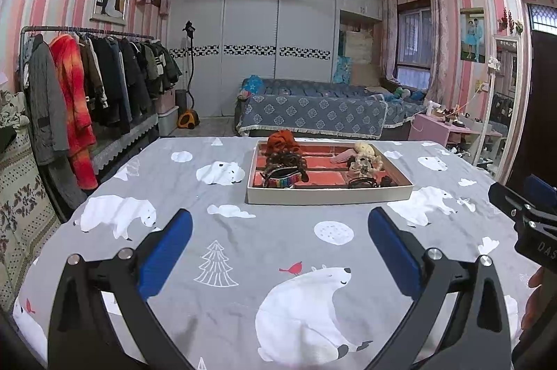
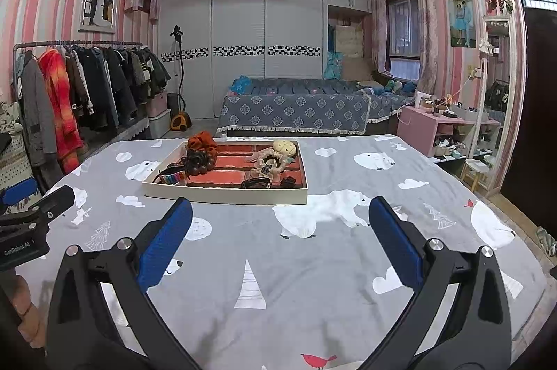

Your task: Organize jewelry

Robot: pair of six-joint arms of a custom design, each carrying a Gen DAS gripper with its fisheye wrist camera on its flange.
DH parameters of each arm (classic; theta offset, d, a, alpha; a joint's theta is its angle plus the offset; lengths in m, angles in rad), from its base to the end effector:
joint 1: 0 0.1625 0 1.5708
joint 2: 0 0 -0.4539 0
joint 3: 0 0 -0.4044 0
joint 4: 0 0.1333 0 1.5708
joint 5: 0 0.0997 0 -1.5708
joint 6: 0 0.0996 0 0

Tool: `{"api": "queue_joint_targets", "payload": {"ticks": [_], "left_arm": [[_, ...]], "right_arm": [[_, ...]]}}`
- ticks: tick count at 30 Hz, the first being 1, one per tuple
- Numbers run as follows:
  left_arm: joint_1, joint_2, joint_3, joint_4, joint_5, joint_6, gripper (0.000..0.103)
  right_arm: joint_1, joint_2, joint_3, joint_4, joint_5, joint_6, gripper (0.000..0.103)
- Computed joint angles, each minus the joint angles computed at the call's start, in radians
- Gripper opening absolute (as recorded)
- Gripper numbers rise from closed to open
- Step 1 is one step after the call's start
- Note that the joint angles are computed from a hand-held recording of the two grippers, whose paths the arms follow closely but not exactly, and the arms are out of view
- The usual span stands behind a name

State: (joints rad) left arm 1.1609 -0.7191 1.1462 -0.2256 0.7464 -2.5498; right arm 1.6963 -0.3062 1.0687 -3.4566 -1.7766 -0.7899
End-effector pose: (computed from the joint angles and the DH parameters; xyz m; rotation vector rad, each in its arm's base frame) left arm -0.1119 -0.7755 0.1828 0.3054 1.9170 -1.4137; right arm 0.2192 -0.8354 0.0677 0.8770 -2.1167 1.2830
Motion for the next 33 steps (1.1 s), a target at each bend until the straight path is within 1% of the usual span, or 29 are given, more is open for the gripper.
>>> {"api": "queue_joint_targets", "payload": {"ticks": [3,16,33], "left_arm": [[-0.001,-0.003,0.006,-0.007,-0.001,0.005,0.099],[-0.007,-0.010,0.021,-0.040,-0.007,0.032,0.099],[-0.007,-0.012,0.023,-0.049,-0.007,0.041,0.099]], "right_arm": [[0.002,0.001,0.003,-0.017,-0.005,-0.007,0.099],[0.001,0.000,0.008,-0.024,-0.005,-0.003,0.099],[0.003,-0.004,0.013,-0.036,-0.006,-0.009,0.099]]}}
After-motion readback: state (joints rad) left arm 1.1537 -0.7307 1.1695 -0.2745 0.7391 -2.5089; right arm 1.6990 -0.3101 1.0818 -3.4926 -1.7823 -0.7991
